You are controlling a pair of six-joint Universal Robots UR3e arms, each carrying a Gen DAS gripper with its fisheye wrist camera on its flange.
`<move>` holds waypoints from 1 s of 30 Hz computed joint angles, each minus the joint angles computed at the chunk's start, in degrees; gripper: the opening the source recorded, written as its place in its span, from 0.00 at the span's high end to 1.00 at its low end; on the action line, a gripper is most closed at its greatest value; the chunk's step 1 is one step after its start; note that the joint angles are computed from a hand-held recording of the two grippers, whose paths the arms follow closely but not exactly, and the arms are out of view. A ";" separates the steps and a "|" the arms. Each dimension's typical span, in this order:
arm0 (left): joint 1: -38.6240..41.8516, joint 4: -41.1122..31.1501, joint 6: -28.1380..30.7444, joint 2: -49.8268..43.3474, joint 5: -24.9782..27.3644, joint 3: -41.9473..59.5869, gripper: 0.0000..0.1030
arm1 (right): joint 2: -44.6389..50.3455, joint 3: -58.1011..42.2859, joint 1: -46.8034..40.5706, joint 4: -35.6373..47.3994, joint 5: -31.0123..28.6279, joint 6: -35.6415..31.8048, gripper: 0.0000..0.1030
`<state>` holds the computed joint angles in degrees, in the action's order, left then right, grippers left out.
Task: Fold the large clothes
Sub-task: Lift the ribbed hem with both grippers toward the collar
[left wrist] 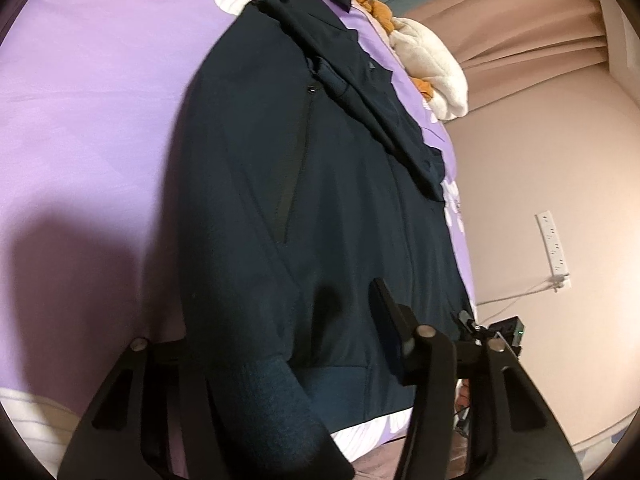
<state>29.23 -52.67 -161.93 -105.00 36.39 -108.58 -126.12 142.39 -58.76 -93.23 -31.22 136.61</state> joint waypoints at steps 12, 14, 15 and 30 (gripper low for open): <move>-1.65 9.68 -2.39 3.42 5.96 -5.50 0.57 | -4.26 0.23 -3.21 8.80 0.69 -3.37 0.51; -2.14 10.88 -3.28 3.69 6.48 -5.95 0.57 | -4.61 -0.23 -3.28 9.90 0.47 -3.41 0.51; -2.23 11.46 -3.38 3.81 6.71 -6.26 0.57 | -4.89 -0.38 -3.48 10.51 0.27 -3.67 0.51; -3.29 15.49 -5.18 5.00 8.67 -8.49 0.58 | -8.49 0.83 -3.34 9.25 -0.65 -2.02 0.51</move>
<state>25.95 -37.18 -167.11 -100.00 45.06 -117.07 -134.61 143.21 -62.10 -83.98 -31.87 134.60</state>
